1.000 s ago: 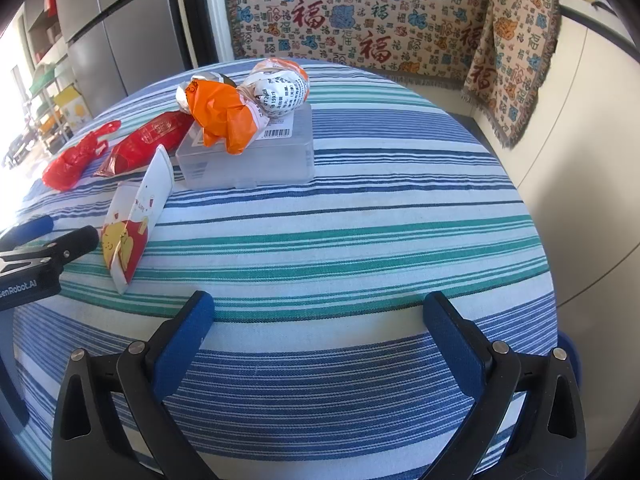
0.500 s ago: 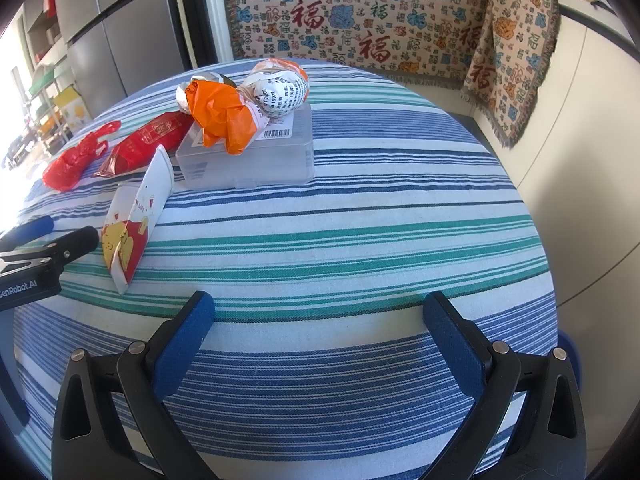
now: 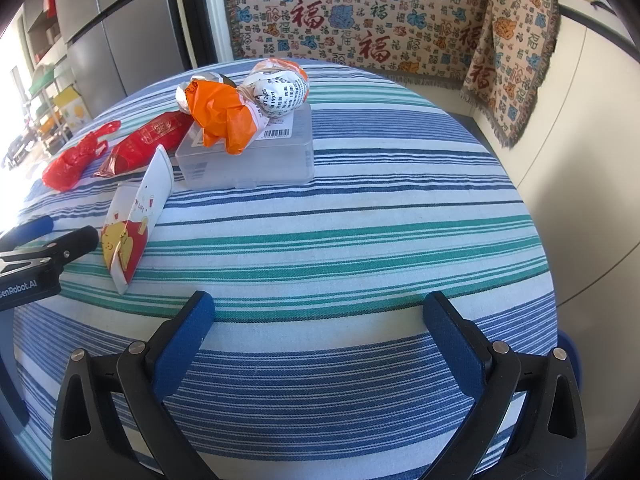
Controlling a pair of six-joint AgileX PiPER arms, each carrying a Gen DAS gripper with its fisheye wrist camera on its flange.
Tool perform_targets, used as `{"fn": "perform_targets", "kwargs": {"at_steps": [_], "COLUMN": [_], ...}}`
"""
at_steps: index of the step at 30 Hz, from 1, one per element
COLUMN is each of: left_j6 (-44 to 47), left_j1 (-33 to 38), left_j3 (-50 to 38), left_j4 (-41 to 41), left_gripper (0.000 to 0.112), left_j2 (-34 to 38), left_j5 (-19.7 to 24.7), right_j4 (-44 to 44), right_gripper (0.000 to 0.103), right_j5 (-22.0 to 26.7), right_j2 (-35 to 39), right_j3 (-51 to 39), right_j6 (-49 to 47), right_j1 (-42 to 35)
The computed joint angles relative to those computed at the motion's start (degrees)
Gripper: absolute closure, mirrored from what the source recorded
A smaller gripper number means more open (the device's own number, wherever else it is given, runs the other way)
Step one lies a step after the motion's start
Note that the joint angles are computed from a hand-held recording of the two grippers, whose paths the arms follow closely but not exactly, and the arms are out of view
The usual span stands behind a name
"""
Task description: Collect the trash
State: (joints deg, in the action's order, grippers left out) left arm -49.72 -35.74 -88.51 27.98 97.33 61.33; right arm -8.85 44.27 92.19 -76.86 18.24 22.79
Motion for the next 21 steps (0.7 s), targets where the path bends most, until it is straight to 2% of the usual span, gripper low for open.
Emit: {"fn": "perform_targets", "kwargs": {"at_steps": [21], "left_j6": [0.6], "left_j1": [0.3], "left_j3": [0.1], "left_j4": [-0.3], "left_gripper": [0.009], "left_j2": [-0.2], "left_j5": [-0.1], "right_j4": [0.1], "right_gripper": [0.001], "right_j5": [-0.3], "right_j2": [-0.2], "right_j3": [0.3], "right_j6": [-0.1], "right_j1": [-0.1]}}
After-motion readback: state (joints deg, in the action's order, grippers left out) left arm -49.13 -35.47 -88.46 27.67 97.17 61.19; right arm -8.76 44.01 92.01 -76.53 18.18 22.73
